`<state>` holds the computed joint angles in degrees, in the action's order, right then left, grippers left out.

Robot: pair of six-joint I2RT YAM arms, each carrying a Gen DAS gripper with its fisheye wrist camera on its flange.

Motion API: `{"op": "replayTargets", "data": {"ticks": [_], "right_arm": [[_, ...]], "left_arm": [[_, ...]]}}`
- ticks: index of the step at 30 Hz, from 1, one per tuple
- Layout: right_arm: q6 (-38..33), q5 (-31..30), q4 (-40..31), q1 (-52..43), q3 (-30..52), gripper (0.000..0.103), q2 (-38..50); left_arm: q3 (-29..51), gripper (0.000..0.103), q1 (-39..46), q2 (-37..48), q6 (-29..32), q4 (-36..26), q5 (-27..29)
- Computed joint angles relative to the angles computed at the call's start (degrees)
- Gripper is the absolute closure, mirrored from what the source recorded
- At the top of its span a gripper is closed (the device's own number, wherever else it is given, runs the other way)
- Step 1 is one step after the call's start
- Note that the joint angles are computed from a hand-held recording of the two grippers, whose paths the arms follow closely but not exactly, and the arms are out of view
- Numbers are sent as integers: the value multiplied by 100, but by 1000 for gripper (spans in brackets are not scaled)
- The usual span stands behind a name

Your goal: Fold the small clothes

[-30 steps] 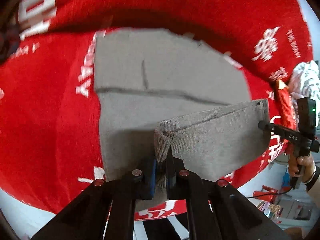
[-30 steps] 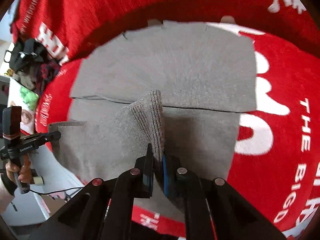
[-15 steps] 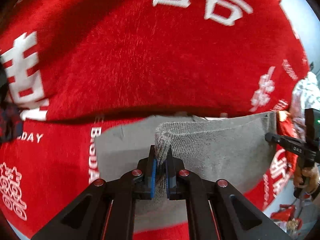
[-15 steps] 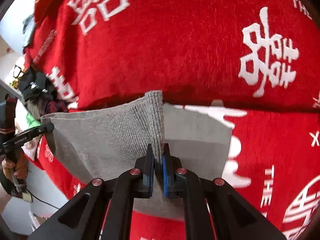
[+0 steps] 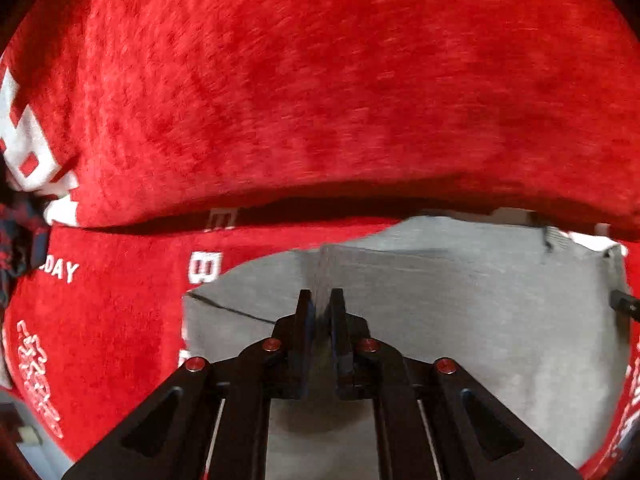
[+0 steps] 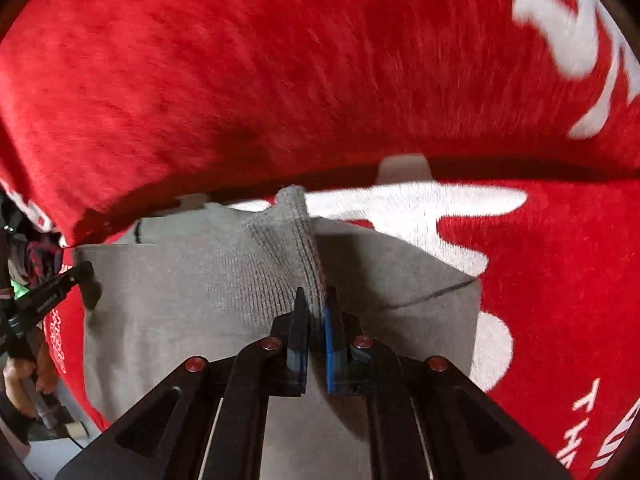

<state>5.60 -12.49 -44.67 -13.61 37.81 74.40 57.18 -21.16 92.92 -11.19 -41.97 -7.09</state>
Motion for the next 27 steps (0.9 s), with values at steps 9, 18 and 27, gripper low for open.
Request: {"op": "replayTargets", "data": {"ticks": [9,18,27], "right_arm": [[-96,27,-549,-445,315,95,-125],[-68,-472,-865,125,-168,95,-846],[-804,-757,-1037,-1457,-420,101,-752]], "left_arm": [[33,91,721,-770,465,-729,6],[-985,91,-200,-838,-392,-569,232],[-1591,91,478,-1709,-19,-990,275]]}}
